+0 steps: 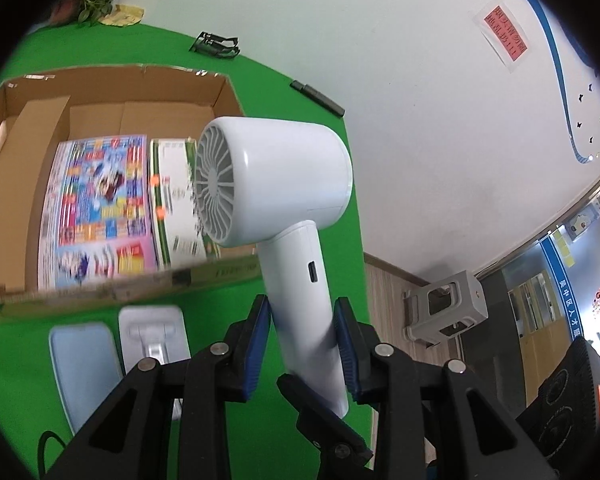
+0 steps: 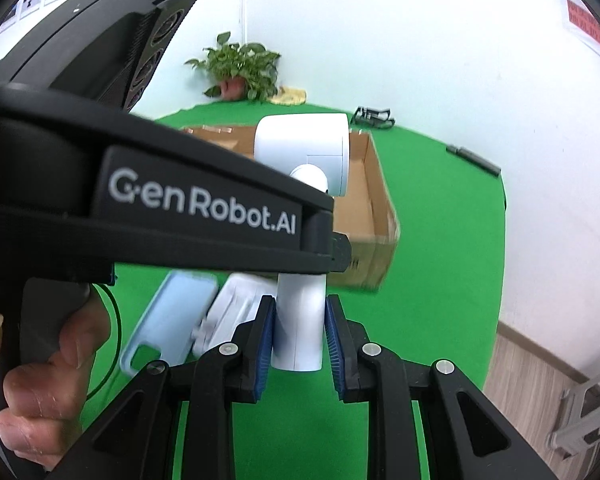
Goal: Organize objects
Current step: 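Lift the hair dryer with the right gripper and carry it over the box, then lower the hair dryer beside the medicine box and open the right gripper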
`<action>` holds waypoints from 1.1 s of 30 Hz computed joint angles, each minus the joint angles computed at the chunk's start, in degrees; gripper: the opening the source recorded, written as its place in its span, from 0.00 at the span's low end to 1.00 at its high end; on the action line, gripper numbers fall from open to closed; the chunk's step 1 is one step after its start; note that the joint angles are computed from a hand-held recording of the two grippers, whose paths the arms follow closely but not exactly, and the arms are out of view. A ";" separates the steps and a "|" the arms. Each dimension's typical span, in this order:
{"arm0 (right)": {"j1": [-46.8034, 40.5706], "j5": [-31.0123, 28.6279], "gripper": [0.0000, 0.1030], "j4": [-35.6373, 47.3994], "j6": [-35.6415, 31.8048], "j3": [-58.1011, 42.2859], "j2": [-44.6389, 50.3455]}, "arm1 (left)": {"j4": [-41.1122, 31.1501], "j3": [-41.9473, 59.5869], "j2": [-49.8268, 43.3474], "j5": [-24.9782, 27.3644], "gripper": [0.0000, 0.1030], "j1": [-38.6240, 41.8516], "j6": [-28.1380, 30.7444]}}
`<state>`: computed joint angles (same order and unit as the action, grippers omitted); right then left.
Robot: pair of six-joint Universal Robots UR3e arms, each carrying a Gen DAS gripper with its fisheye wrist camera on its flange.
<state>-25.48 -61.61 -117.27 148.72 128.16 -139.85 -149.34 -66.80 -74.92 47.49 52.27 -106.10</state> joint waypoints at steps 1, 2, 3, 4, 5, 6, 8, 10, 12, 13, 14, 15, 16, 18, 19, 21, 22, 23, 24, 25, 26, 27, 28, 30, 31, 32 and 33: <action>-0.83 0.77 0.22 -1.50 -0.51 -1.69 3.12 | 1.32 1.43 -1.57 -0.80 0.31 -1.57 -1.70; -1.49 1.43 0.22 -2.70 -0.89 -3.20 5.81 | 2.54 3.24 -3.24 -1.56 0.31 -3.17 -3.50; -2.05 2.03 0.22 -4.13 -1.08 -4.93 8.87 | 4.35 4.88 -4.89 -2.25 0.31 -4.94 -5.77; -2.27 2.30 0.22 -5.85 -1.04 -7.05 12.54 | 6.30 6.32 -6.39 -2.74 0.31 -6.68 -8.14; -2.20 2.25 0.22 -7.28 -0.91 -9.00 15.78 | 8.15 7.73 -7.99 -3.03 0.31 -8.34 -10.40; -2.16 2.21 0.22 -8.62 -0.76 -11.13 19.17 | 9.74 9.61 -10.18 -3.31 0.31 -10.17 -12.90; -1.79 1.49 0.22 -10.97 -0.52 -15.81 26.01 | 11.53 13.08 -14.75 -3.57 0.30 -13.05 -16.83; 0.23 -0.54 0.22 -11.68 0.82 -19.67 30.38 | 13.06 17.59 -20.17 -3.58 0.31 -15.95 -21.07; -0.19 -0.51 0.22 -10.43 0.40 -25.47 36.59 | 15.33 20.86 -24.48 -3.36 0.31 -18.41 -24.58; -0.16 -0.94 0.22 -9.79 0.12 -28.93 40.23 | 16.50 21.90 -26.23 -3.12 0.31 -19.40 -26.08; -0.20 -1.19 0.22 -9.23 0.01 -31.77 43.21 | 18.03 22.81 -27.90 -2.77 0.31 -20.60 -27.89; -0.17 -1.63 0.22 -8.48 -0.11 -34.91 46.40 | 19.67 23.58 -29.65 -2.32 0.31 -21.79 -29.69; 0.89 -2.73 0.22 -7.96 0.73 -37.12 48.66 | 20.83 24.53 -31.21 -2.00 0.31 -22.70 -31.11; -0.03 -2.73 0.22 -5.70 -0.21 -41.48 52.86 | 22.12 26.91 -34.68 -1.37 0.31 -24.39 -33.43; -0.29 -2.96 0.22 -4.40 -0.60 -44.88 56.03 | 22.45 27.69 -36.11 -1.20 0.31 -24.94 -34.04; -1.37 -2.98 0.22 -1.98 -1.67 -50.36 60.93 | 22.90 29.29 -39.14 -0.70 0.31 -26.11 -35.37; -0.26 -3.92 0.22 -1.29 -0.65 -52.73 63.03 | 23.03 29.96 -40.36 -0.53 0.31 -26.54 -36.13; -0.75 -3.90 0.22 0.61 -1.06 -56.10 65.68 | 22.87 31.30 -41.97 -0.28 0.31 -27.04 -36.86; 0.72 -4.71 0.22 1.97 0.54 -61.08 69.73 | 22.65 32.30 -43.39 -0.03 0.31 -27.55 -37.41; 3.85 -4.75 0.22 1.68 3.57 -67.08 75.03 | 22.43 32.91 -44.54 0.23 0.31 -28.06 -37.94; 4.57 -7.14 0.22 5.31 4.24 -73.08 78.43 | 22.70 32.54 -44.94 0.53 0.31 -28.46 -38.43; 4.47 -8.45 0.22 7.22 4.43 -77.41 81.48 | 22.75 33.03 -46.07 0.81 0.31 -28.93 -39.20; 6.78 -9.05 0.22 6.96 6.16 -79.37 83.78 | 22.57 34.10 -47.37 0.96 0.31 -29.39 -39.83; 10.20 -11.89 0.22 10.73 9.10 -87.68 89.27 | 23.19 33.60 -48.45 1.13 0.31 -29.97 -40.54; 8.77 -10.90 0.22 13.38 7.98 -93.68 93.16 | 23.18 33.58 -48.86 1.18 0.31 -30.14 -40.84; 8.48 -10.98 0.22 15.61 7.85 -97.69 95.49 | 22.85 33.92 -49.63 1.34 0.31 -30.30 -41.34; 8.33 -11.03 0.22 16.61 7.93 -99.29 96.61 | 22.52 33.65 -49.75 1.64 0.32 -30.23 -41.45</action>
<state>-17.15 -72.64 -100.66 156.65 28.86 -43.24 -126.82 -33.15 -124.66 49.13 22.03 -147.55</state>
